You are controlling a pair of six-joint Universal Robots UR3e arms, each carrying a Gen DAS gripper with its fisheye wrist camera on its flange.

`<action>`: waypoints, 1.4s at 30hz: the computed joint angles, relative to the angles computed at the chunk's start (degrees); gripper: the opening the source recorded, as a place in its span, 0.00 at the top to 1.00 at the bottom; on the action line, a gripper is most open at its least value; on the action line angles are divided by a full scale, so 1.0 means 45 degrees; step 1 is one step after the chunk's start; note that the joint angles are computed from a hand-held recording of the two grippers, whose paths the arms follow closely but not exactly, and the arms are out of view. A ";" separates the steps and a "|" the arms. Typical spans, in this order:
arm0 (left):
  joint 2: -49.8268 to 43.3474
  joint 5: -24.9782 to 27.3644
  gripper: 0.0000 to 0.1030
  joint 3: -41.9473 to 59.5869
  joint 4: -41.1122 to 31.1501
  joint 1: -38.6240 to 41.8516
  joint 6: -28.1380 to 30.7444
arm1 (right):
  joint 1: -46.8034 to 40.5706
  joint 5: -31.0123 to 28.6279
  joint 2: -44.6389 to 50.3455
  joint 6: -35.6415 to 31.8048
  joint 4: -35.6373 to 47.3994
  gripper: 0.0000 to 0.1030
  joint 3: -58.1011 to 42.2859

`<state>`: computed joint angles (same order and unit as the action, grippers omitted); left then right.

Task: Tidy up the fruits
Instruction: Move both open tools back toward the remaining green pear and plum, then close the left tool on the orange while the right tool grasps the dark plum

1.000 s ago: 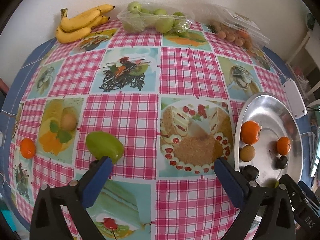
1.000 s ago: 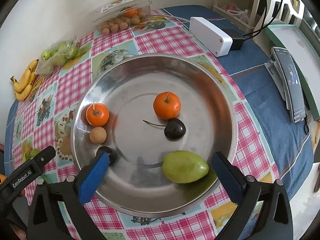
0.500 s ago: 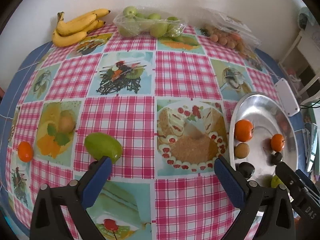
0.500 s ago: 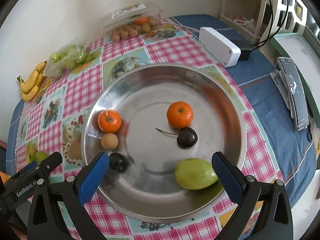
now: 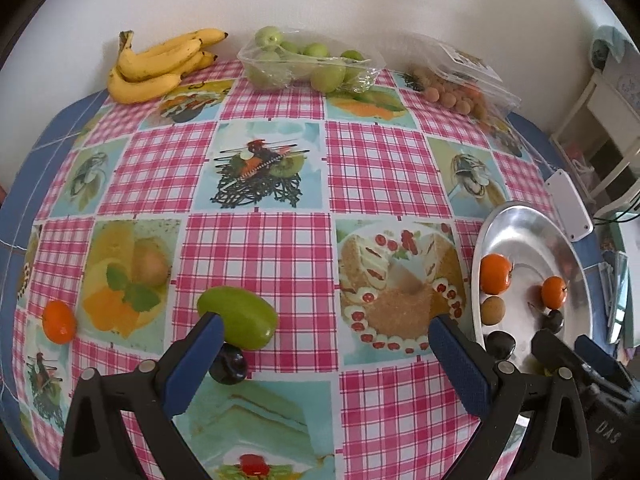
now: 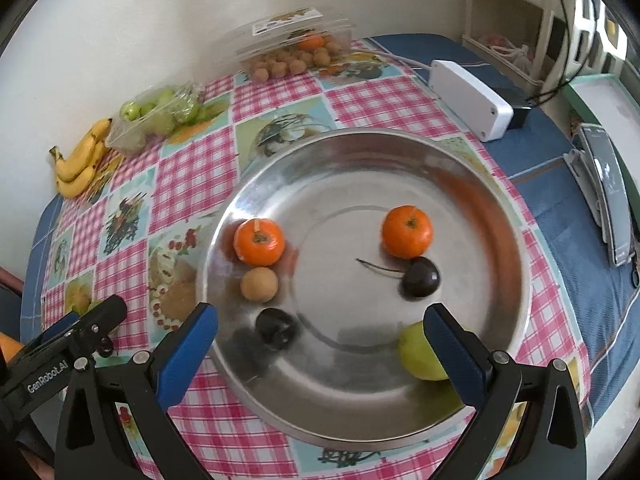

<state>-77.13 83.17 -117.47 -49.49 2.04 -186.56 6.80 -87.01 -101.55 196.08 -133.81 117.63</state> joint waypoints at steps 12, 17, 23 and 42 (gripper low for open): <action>0.1429 -0.0759 0.00 -0.0319 -0.1373 0.2435 0.1471 | 0.1740 -0.0628 0.1287 0.0604 0.0621 0.01 -0.1523; 0.2040 -0.1122 0.00 -0.0490 -0.2095 0.3662 0.2239 | 0.2525 -0.0943 0.1834 0.0816 0.0879 0.01 -0.2333; 0.2909 -0.1233 0.00 -0.0929 -0.2386 0.4834 0.3127 | 0.3290 -0.0998 0.2532 0.1042 0.0651 0.01 -0.2853; 0.4550 -0.2384 0.00 -0.1283 -0.5753 1.1131 0.6935 | 0.4926 0.0805 0.5470 0.1475 -0.0112 0.01 -0.5044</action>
